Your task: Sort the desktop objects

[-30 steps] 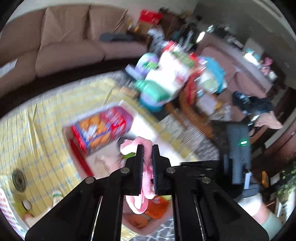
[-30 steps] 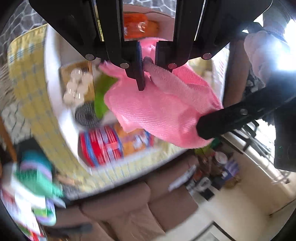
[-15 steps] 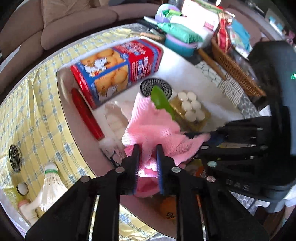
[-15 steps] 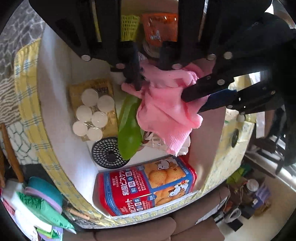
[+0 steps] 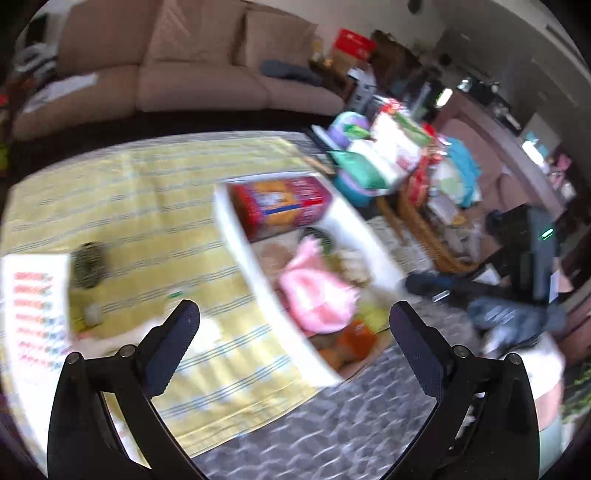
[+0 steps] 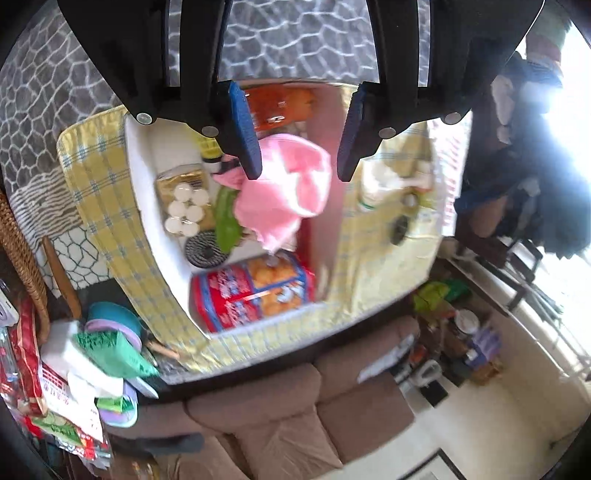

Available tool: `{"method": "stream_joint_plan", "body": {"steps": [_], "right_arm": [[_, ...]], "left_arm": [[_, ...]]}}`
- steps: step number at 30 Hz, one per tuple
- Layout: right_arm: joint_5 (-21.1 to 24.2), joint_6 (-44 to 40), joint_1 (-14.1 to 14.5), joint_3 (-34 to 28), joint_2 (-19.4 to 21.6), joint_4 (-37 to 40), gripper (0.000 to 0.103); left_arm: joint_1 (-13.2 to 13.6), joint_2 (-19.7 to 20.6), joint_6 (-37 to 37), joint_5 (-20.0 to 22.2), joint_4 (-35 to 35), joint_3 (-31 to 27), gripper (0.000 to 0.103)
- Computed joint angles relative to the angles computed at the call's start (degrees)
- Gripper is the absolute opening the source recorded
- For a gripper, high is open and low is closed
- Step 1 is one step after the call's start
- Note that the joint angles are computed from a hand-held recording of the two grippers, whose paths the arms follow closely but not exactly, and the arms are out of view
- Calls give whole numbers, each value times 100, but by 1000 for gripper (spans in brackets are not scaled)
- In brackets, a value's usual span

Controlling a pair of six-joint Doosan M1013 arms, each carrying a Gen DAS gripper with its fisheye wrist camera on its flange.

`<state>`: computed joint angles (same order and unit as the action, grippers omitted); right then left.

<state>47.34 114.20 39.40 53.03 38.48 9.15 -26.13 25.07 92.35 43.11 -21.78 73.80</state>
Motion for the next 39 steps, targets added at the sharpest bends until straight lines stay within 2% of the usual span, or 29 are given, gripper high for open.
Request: {"method": "stream_joint_plan", "body": {"steps": [1, 4, 9, 12, 13, 14, 16, 17, 21, 24, 25, 26, 28, 31, 33, 36, 39], "right_arm": [[-87, -8, 14, 49, -40, 29, 47], [-157, 14, 83, 79, -65, -7, 49], [-195, -26, 150, 125, -37, 139, 49], [-228, -106, 186, 86, 27, 207, 49], [-274, -131, 188, 92, 38, 261, 49], [-341, -164, 187, 114, 44, 359, 49], [-457, -271, 177, 126, 64, 584, 49], [-510, -376, 166, 111, 91, 756, 49], [-442, -478, 179, -100, 253, 980, 49], [-337, -497, 203, -283, 393, 1051, 49], [-315, -515, 203, -310, 417, 1080, 49], [-283, -506, 212, -360, 458, 1098, 49], [-261, -521, 220, -402, 499, 1154, 49], [-225, -441, 268, -500, 551, 952, 49], [-99, -278, 336, -640, 603, 486, 49], [207, 85, 481, -872, 678, -553, 49], [449, 204, 605, -1013, 717, -1259, 49]], "left_arm": [[-2, -117, -313, -128, 442, 208, 103], [83, -225, -750, -202, 754, 532, 103], [47, -140, -1433, -276, 1782, 705, 102], [-48, -73, -1729, -493, 2397, 754, 101], [-104, -30, -1799, -537, 2743, 746, 94], [-140, 11, -1836, -525, 2954, 727, 80], [-229, 133, -1955, -390, 3477, 639, 58], [-246, 195, -1912, -352, 3582, 601, 56], [-213, 384, -1649, -387, 3391, 477, 53], [-174, 533, -1518, -294, 3211, 319, 41], [-133, 592, -1407, -252, 2969, 245, 35], [-100, 622, -1341, -247, 2827, 212, 21], [-69, 656, -1353, -233, 2770, 165, 2], [10, 571, -1083, -422, 2276, 240, 1], [42, 435, -917, -643, 2000, 385, 1], [88, 282, -620, -727, 1580, 506, 1], [169, 44, -12, -835, 812, 706, 1]]}}
